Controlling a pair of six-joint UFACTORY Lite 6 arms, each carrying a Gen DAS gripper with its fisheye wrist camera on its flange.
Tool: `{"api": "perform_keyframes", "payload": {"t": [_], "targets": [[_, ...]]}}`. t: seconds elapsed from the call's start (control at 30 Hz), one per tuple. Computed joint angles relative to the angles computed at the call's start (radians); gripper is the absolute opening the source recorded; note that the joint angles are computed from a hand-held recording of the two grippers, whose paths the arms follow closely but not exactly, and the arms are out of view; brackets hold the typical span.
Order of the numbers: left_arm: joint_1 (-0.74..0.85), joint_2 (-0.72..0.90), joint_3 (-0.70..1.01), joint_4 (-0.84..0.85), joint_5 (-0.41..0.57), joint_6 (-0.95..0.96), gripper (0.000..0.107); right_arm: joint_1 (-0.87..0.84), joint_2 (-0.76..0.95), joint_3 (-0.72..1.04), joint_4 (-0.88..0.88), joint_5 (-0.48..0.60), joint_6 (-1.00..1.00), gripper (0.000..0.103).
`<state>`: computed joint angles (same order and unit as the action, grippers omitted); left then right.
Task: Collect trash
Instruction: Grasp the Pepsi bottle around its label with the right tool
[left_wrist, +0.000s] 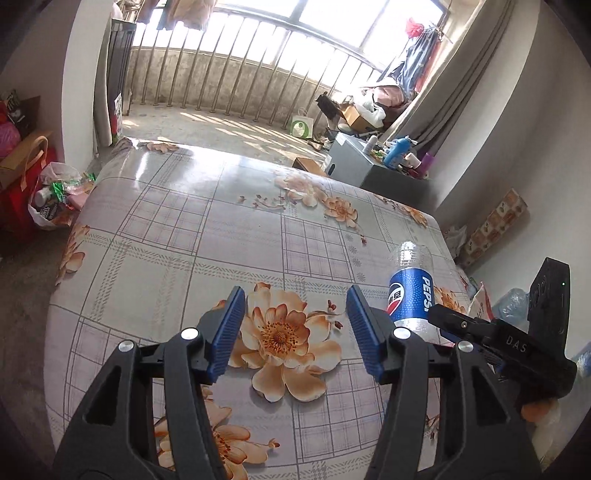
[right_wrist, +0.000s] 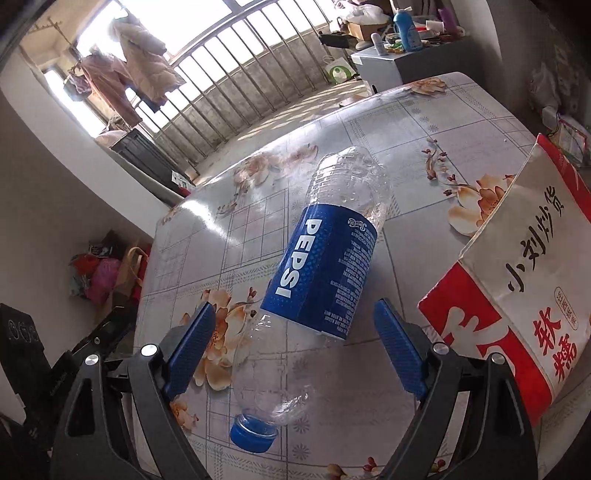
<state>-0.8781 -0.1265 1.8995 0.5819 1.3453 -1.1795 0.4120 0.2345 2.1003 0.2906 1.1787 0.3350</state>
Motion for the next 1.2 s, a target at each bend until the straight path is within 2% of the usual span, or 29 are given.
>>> {"api": "perform_keyframes", "payload": {"t": [0.07,0.27,0.3,0.33,0.37,0.43,0.67,0.9,1.0,1.07,1.2], "targets": [[-0.017,-0.016,-0.001,0.028,0.030,-0.011,0.060,0.014,0.052,0.034,-0.035,-0.006,0.047,0.085],[-0.055,-0.042,0.006,0.062,0.088,-0.033,0.061,0.026,0.147,0.102,-0.007,0.010,0.064,0.085],[-0.065,-0.044,0.010,0.069,0.099,-0.038,0.061,0.027,0.147,0.097,-0.002,0.005,0.059,0.081],[-0.067,-0.042,0.015,0.071,0.104,-0.037,0.061,0.028,0.119,0.051,0.008,-0.005,0.043,0.079],[-0.075,-0.039,0.024,0.077,0.113,-0.039,0.061,0.025,0.110,0.035,0.021,0.000,0.028,0.072],[-0.100,-0.017,0.060,0.097,0.137,-0.046,0.061,0.003,0.062,-0.045,0.089,-0.011,-0.019,0.069],[-0.188,0.059,0.191,0.155,0.213,-0.045,0.061,0.028,-0.056,-0.153,0.153,0.080,-0.164,0.067],[-0.250,0.143,0.298,0.176,0.251,-0.037,0.061,0.154,-0.267,-0.300,0.068,0.235,-0.337,0.067],[-0.259,0.187,0.349,0.164,0.259,-0.028,0.061,0.201,-0.365,-0.399,0.015,0.260,-0.360,0.063],[-0.266,0.216,0.386,0.155,0.261,-0.017,0.061,0.193,-0.450,-0.477,0.002,0.259,-0.410,0.063],[-0.285,0.321,0.522,0.147,0.273,0.033,0.061,0.091,-0.575,-0.544,0.016,0.342,-0.476,0.063]]}}
